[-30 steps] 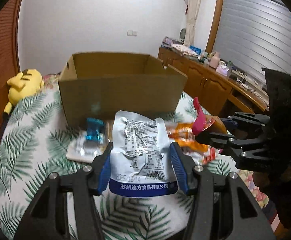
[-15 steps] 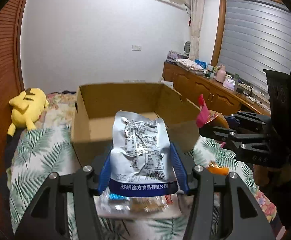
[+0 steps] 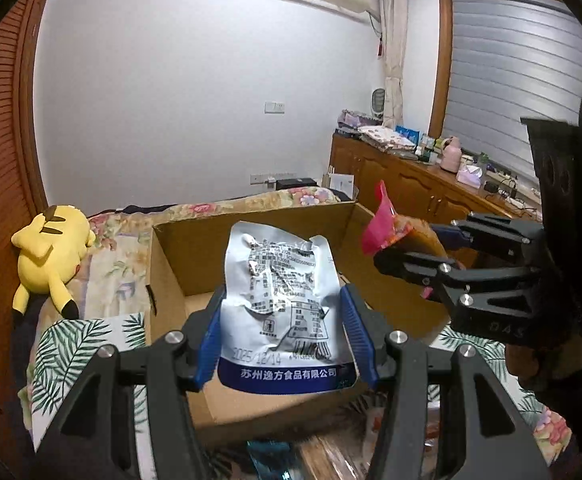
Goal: Organize snacks
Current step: 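Carry both packets over the box and open both grippers to drop them, then grasp the orange chicken-foot pack with the right gripper while the left grasps the cake bar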
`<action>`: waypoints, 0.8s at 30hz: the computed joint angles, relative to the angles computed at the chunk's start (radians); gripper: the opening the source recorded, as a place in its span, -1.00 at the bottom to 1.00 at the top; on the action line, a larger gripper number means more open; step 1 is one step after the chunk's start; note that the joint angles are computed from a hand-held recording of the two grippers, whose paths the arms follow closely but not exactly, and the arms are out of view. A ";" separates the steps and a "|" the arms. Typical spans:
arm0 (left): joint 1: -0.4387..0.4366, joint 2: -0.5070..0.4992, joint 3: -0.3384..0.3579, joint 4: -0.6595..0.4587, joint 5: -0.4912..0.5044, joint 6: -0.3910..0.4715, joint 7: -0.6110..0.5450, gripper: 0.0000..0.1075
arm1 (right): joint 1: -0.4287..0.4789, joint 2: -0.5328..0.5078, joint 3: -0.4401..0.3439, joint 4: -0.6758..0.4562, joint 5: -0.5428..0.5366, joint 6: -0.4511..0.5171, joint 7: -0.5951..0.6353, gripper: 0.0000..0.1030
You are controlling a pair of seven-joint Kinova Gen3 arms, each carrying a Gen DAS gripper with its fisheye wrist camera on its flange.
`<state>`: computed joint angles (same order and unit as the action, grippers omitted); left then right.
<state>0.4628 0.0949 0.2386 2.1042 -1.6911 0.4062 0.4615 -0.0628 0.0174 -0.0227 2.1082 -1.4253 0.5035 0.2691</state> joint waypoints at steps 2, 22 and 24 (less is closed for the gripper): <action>-0.004 0.026 -0.006 -0.026 0.040 -0.005 -0.058 0.00 | -0.012 0.030 -0.010 -0.026 0.005 -0.033 -0.009 -0.19; 0.075 0.094 -0.101 -0.089 0.197 -0.015 -0.189 0.20 | 0.041 0.142 -0.096 -0.061 0.020 -0.147 -0.072 -0.12; 0.080 0.077 -0.096 -0.073 0.190 -0.011 -0.171 0.20 | 0.043 0.128 -0.099 -0.050 0.014 -0.156 -0.065 -0.12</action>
<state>0.5433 0.1719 0.1423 2.0308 -1.5012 0.3956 0.2902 -0.0200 0.1452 -0.1220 2.0586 -1.4115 0.3471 0.2044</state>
